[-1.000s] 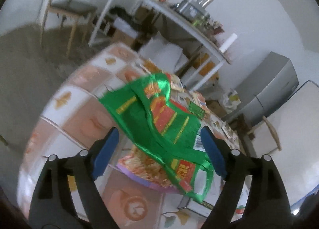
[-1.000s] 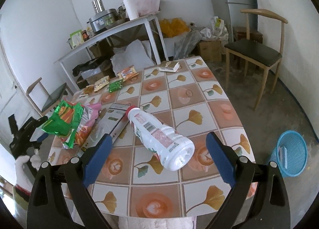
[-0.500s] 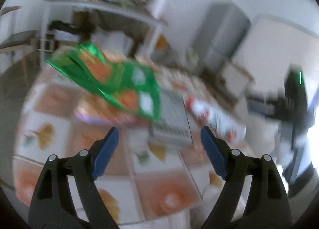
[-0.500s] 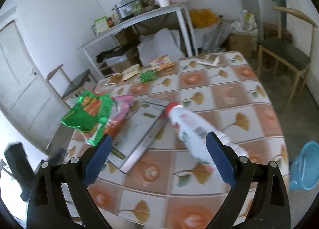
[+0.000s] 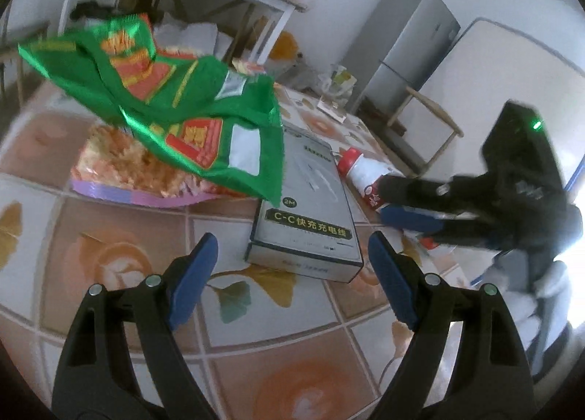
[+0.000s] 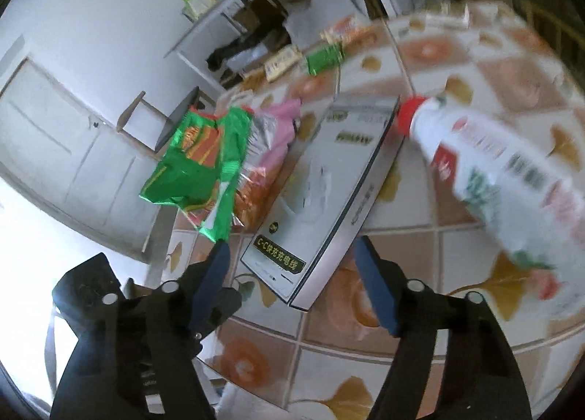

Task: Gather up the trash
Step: 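Grasp the white KUYAN charger box with the right tool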

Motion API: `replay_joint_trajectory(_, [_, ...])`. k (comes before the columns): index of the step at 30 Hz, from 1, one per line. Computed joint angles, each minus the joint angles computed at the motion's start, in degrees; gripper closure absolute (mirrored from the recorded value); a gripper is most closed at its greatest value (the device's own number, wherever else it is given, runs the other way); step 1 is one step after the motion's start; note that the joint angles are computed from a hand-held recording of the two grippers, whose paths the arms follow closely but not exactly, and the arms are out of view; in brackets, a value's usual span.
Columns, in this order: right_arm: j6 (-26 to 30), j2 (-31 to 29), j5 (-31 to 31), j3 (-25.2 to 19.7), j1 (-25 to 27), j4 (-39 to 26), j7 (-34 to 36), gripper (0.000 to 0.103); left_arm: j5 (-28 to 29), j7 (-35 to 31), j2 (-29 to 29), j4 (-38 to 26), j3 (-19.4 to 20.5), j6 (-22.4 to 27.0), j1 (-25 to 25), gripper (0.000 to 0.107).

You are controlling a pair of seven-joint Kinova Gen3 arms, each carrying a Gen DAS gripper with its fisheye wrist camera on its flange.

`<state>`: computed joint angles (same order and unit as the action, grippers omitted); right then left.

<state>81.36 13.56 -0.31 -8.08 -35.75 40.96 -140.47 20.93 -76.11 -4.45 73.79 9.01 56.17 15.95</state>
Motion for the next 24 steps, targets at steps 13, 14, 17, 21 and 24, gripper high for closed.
replay_joint_trajectory(13, [-9.6, -1.1, -16.4, -1.8, 9.4, 11.1, 2.0, 0.074, 14.7, -9.1, 0.3, 5.1, -3.3, -3.8, -2.0, 0.038])
replay_joint_trajectory(14, [-10.2, -1.5, -17.5, -1.9, 9.9, 12.0, 2.3, 0.075, 15.0, -9.6, 0.3, 5.1, -3.2, -3.8, -2.0, 0.038])
replay_joint_trajectory(17, [-11.0, -2.1, -18.0, -1.7, 10.3, 13.0, 2.1, 0.075, 13.4, -8.6, 0.3, 4.8, -2.4, -4.1, -2.0, 0.038])
replay_joint_trajectory(21, [-12.3, -3.2, -18.5, -1.5, 10.9, 14.4, 1.6, 0.075, 9.0, -4.7, -0.5, 4.8, -1.4, -5.3, -2.0, 0.034])
replay_joint_trajectory(24, [-13.2, -3.7, -19.1, -1.5, 11.5, 15.4, 1.4, 0.073, 7.1, -2.6, -0.8, 4.7, -1.4, -6.4, -2.0, 0.028])
